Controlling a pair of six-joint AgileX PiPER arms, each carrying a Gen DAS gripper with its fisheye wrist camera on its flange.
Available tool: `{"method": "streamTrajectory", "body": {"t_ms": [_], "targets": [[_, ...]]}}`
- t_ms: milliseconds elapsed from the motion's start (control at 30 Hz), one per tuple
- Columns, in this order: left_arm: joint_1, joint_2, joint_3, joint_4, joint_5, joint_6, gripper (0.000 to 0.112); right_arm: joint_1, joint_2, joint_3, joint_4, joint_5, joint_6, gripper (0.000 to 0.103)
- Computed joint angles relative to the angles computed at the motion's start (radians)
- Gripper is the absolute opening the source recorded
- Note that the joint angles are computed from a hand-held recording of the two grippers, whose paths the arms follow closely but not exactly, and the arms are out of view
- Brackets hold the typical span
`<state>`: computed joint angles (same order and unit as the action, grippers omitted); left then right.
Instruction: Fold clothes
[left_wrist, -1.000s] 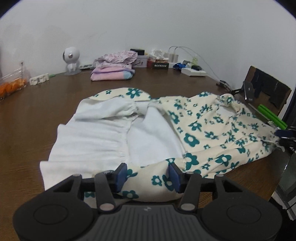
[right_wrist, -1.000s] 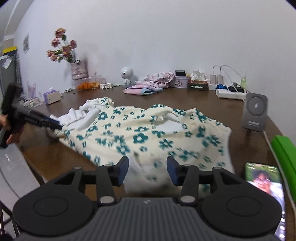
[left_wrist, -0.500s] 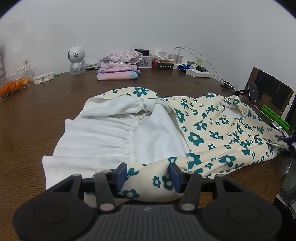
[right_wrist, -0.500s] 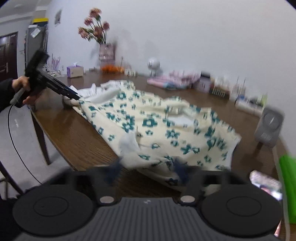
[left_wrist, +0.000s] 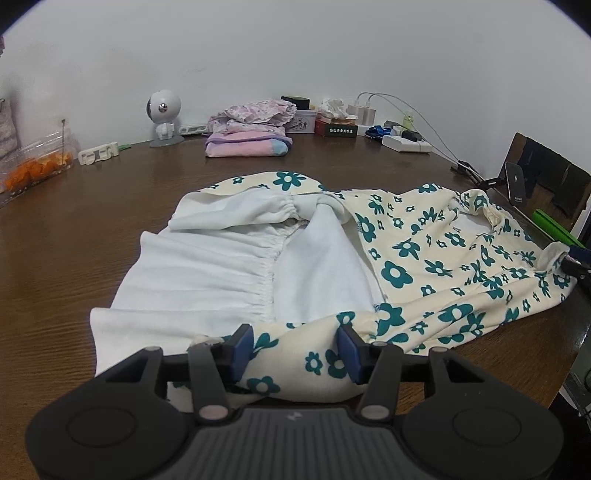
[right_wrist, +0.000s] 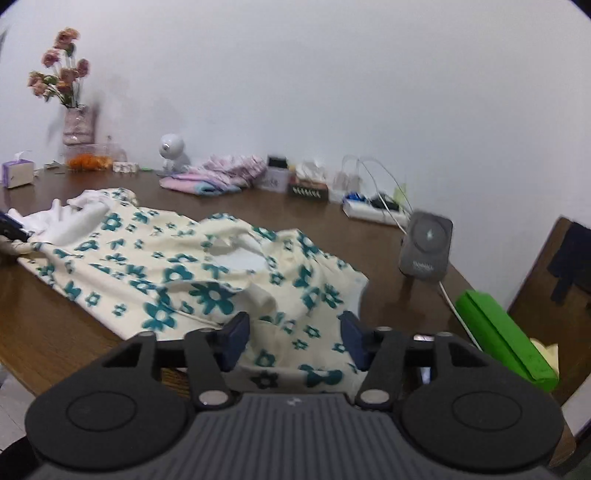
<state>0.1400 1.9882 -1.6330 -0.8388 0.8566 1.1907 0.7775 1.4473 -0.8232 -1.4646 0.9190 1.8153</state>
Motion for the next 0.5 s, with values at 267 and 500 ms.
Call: {"method": "streamTrajectory", "body": {"t_ms": [267,500], "targets": [[-0.011,-0.015,0.018,0.014,-0.024,-0.019,0.050,-0.215,-0.066,0.012,0.022,-0.453,0.000,0.020],[-0.004,-0.017,0.023,0.003,-0.014,-0.008,0.052,-0.274,-0.009,-0.062,0.174,-0.408,-0.043,0.014]]}}
